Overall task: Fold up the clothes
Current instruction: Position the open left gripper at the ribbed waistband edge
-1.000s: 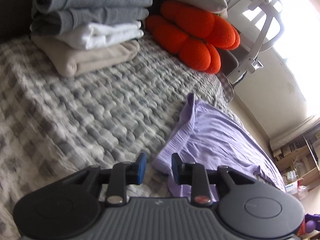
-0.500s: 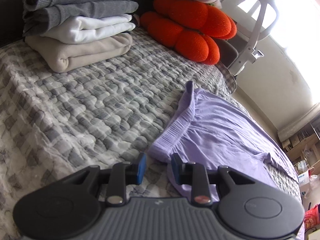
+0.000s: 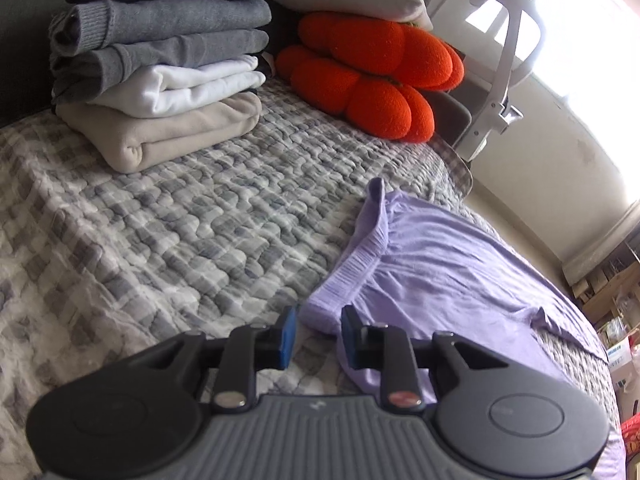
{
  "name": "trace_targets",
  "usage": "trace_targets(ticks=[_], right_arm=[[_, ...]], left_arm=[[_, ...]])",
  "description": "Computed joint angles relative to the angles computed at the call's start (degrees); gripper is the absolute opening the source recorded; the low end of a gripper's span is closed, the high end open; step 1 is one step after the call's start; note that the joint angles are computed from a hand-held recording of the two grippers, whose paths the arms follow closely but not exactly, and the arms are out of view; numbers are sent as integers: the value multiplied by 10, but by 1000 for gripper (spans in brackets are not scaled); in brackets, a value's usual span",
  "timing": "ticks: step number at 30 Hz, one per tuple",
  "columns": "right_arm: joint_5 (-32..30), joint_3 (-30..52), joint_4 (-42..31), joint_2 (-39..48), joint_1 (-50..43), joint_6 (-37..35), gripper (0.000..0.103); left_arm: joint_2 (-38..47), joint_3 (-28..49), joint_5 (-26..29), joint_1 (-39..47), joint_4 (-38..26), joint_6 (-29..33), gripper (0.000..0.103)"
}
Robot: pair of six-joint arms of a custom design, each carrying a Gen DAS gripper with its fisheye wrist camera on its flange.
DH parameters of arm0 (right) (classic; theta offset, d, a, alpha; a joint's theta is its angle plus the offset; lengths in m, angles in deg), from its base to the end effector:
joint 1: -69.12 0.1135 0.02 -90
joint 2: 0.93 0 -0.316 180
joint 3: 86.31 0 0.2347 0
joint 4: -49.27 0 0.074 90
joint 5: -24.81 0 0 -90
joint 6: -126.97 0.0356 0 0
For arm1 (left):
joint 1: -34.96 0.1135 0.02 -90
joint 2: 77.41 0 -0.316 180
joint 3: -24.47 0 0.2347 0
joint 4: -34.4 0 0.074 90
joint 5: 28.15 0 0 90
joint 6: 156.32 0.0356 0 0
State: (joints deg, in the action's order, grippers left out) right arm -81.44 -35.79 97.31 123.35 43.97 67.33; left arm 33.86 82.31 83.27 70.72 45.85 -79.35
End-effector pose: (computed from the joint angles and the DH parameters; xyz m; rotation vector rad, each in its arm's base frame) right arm 0.3311 -0.1444 0.1023 0.7762 1.8619 0.3439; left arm 0.2950 0.1964 0.1478 -0.7547 2.1219 -0.2191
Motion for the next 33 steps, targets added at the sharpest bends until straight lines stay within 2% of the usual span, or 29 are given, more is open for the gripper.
trace_targets(ticks=[5, 14, 23, 26, 29, 31, 33], right_arm=[[-73, 8, -8, 7, -27, 52, 35], [-127, 47, -31, 25, -45, 135, 36], [-73, 81, -95, 19, -18, 125, 33], [-52, 87, -105, 19, -7, 127, 30], [-33, 88, -112, 14, 1, 124, 22], [-28, 87, -113, 12, 2, 122, 8], [-24, 86, -113, 12, 3, 125, 6]], left_arm=[[1, -13, 25, 4, 7, -1, 24], [16, 2, 44, 0, 7, -21, 24], [30, 12, 21, -15, -3, -28, 24], [34, 21, 35, -13, -11, -29, 24], [40, 32, 50, -13, -21, -35, 24], [42, 35, 50, -16, -21, -40, 24], [45, 36, 51, -20, -17, -42, 24]])
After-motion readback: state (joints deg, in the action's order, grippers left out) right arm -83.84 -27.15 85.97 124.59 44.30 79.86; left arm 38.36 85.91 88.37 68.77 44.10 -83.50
